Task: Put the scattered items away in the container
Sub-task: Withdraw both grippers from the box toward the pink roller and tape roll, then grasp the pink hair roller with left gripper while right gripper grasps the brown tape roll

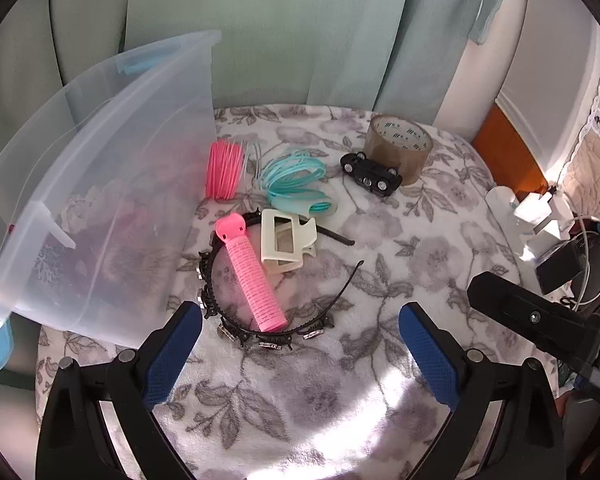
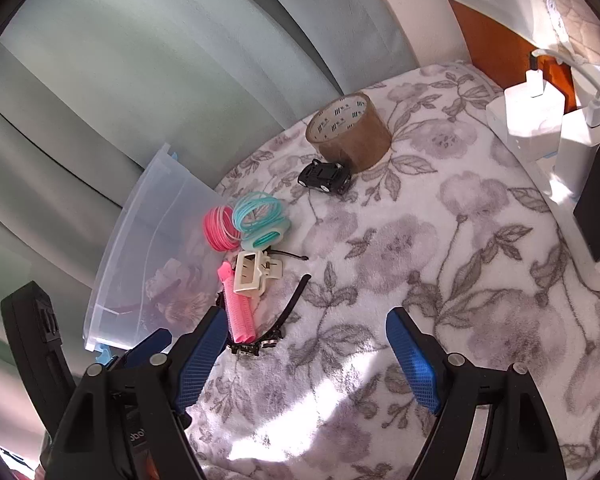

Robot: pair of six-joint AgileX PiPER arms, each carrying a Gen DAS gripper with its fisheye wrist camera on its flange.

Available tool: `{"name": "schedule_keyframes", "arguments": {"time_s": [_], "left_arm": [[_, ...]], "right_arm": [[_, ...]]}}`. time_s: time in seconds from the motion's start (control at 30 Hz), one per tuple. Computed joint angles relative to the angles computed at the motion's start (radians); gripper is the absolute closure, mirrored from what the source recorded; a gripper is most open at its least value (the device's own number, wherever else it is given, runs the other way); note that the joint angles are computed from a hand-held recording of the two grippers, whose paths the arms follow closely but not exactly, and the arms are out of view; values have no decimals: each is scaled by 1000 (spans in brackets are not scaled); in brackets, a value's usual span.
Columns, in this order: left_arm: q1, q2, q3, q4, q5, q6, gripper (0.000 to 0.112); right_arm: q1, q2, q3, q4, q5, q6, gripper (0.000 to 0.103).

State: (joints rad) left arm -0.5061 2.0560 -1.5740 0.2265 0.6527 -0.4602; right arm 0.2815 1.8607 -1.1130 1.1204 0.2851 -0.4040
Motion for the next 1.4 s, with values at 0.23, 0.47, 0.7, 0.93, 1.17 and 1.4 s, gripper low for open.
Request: {"name": "schedule_keyframes", "arguments": {"time_s": [0.23, 0.47, 0.7, 0.93, 1.17, 1.4], "left_arm": [[-1, 107, -69, 20, 34, -6, 13], [0, 146, -119, 91, 39, -85, 13], [35, 194, -166, 106, 60, -213, 14], [45, 245, -219, 118, 63, -208, 21], [40, 299, -294, 133, 108, -191, 31], [43, 318, -350, 103, 150, -146, 33]], "right_arm": [[-10, 80, -51, -37, 30, 30, 19], [-29, 148, -173, -292, 33, 221, 19], [-58, 265, -375, -587, 66, 444, 19], [-73, 389, -574, -738, 106, 547, 19], [-77, 533, -818, -901, 175, 663, 19], [-81, 694, -1100, -925, 271, 644, 14]]}}
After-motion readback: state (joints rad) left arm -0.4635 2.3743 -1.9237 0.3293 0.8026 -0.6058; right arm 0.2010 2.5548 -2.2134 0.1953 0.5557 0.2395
